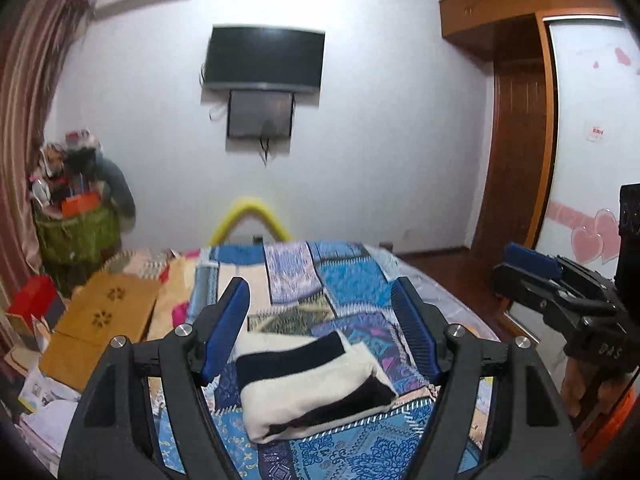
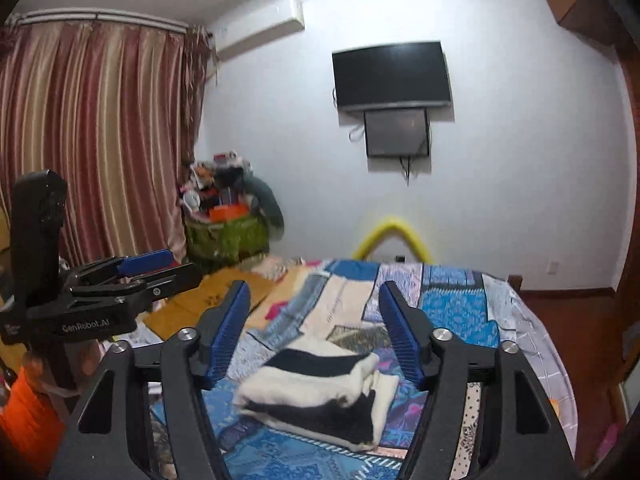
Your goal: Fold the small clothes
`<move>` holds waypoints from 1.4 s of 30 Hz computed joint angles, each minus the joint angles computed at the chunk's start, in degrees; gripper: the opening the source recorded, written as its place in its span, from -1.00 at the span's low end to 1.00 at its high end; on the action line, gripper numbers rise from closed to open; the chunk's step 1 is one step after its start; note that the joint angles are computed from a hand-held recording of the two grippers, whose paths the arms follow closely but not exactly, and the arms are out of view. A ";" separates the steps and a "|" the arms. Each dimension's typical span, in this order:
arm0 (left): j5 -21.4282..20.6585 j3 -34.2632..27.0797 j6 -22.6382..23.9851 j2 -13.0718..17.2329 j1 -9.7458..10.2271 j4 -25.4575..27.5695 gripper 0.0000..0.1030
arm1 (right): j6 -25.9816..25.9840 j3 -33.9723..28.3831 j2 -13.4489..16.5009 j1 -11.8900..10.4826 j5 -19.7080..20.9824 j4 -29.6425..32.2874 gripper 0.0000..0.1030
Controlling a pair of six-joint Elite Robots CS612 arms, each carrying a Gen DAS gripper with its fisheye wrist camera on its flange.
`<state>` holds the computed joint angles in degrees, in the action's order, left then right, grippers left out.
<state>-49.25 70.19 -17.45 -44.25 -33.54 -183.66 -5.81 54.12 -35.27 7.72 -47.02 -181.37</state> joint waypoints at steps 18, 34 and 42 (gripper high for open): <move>9.75 3.69 4.41 -0.66 -3.82 -12.01 0.99 | 3.88 6.58 -2.81 0.49 -8.07 -10.57 1.00; 9.82 4.41 2.97 -0.82 -3.94 -11.10 1.00 | 4.00 8.19 -3.43 0.39 -8.03 -10.10 1.00; 9.79 3.99 2.50 -0.61 -3.91 -9.50 1.00 | 3.84 8.59 -3.83 0.43 -8.08 -9.51 1.00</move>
